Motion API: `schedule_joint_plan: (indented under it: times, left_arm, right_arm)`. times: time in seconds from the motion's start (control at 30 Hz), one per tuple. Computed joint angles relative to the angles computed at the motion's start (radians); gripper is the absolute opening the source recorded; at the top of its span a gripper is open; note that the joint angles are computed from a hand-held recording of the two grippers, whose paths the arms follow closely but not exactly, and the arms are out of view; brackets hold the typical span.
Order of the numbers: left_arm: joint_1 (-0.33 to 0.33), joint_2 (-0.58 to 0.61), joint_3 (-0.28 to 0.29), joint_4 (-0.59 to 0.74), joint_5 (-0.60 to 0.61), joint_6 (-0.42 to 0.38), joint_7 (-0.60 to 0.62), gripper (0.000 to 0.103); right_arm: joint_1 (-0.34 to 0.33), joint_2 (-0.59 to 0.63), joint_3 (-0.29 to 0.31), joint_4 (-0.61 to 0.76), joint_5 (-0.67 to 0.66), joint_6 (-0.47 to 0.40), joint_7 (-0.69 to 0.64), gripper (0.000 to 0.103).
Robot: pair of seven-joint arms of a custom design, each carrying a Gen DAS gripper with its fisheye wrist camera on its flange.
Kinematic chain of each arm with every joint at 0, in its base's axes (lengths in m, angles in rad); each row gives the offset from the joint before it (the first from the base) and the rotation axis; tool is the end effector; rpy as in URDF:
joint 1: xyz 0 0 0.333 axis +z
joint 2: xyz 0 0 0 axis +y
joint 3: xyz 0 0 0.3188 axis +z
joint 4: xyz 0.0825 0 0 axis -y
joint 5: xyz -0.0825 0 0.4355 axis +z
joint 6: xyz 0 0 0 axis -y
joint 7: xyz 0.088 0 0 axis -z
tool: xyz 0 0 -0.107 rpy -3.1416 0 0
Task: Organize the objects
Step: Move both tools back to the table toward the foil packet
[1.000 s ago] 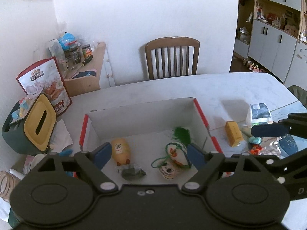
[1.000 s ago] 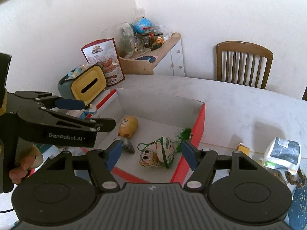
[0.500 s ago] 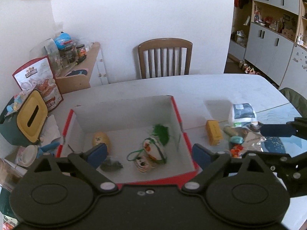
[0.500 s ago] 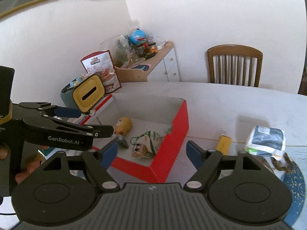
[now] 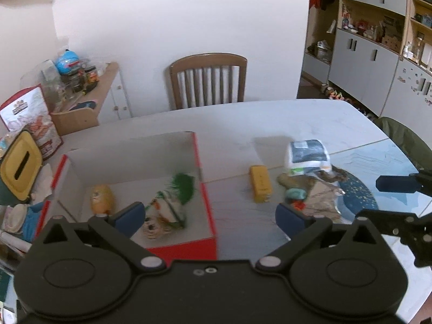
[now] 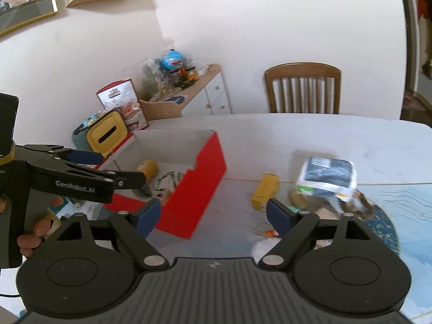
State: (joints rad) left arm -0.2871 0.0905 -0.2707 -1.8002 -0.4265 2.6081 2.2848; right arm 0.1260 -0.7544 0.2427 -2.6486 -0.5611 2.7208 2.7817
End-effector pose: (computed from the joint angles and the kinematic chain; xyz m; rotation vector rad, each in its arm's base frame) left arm 0.5897 -0.3501 0.5618 -0.7818 2.5384 -1.0264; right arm 0.3852 0.1773 0.5363 -1.2604 1.9244 -0.7387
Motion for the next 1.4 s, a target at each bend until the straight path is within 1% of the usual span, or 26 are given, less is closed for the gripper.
schedule_joint_plan:
  times: [0.2,0.37,0.53,0.7,0.87,0.97,1.07,1.13,1.2,1.27,1.3,1.4]
  left_arm:
    - [-0.021,-0.010,-0.016,-0.037,-0.020,0.008,0.010,0.103]
    - [-0.046,0.000,-0.025,-0.053,-0.005,0.004,-0.033,0.103]
    - [-0.071,0.015,-0.033,-0.072,0.035,0.020,-0.095,0.103]
    - [-0.098,0.043,-0.037,-0.088,0.105,0.060,-0.167,0.103]
    - [-0.127,0.084,-0.036,-0.081,0.186,0.077,-0.257,0.103]
    - [-0.143,0.110,-0.031,-0.076,0.235,0.094,-0.309,0.102]
    - [-0.150,0.140,-0.032,-0.064,0.260,0.098,-0.335,0.102]
    - [-0.169,0.163,-0.016,-0.051,0.316,0.099,-0.384,0.102]
    - [-0.179,0.182,-0.007,-0.035,0.345,0.084,-0.428,0.100]
    - [-0.177,0.193,-0.010,-0.027,0.343,0.078,-0.454,0.100]
    - [-0.173,0.197,-0.015,-0.025,0.336,0.078,-0.457,0.099]
    - [-0.184,0.211,-0.008,-0.016,0.365,0.075,-0.494,0.095]
  right_arm:
    - [0.018,-0.107,-0.037,-0.086,0.035,-0.058,-0.028,0.086]
    - [0.014,-0.184,-0.070,-0.149,0.058,-0.098,-0.076,0.086]
    - [-0.007,-0.216,-0.106,-0.192,0.076,-0.116,-0.146,0.086]
    - [-0.037,-0.183,-0.141,-0.209,0.085,-0.094,-0.235,0.086]
    - [-0.071,-0.108,-0.175,-0.208,0.093,-0.037,-0.329,0.086]
    - [-0.080,-0.050,-0.201,-0.197,0.116,-0.002,-0.386,0.086]
    - [-0.091,0.009,-0.215,-0.182,0.141,0.034,-0.426,0.086]
    - [-0.082,0.049,-0.240,-0.172,0.164,0.066,-0.470,0.086]
    - [-0.086,0.093,-0.243,-0.154,0.171,0.087,-0.514,0.086]
    - [-0.070,0.136,-0.269,-0.135,0.192,0.102,-0.576,0.086]
    - [-0.073,0.154,-0.270,-0.126,0.198,0.104,-0.596,0.086]
    - [-0.087,0.199,-0.271,-0.109,0.213,0.131,-0.638,0.086]
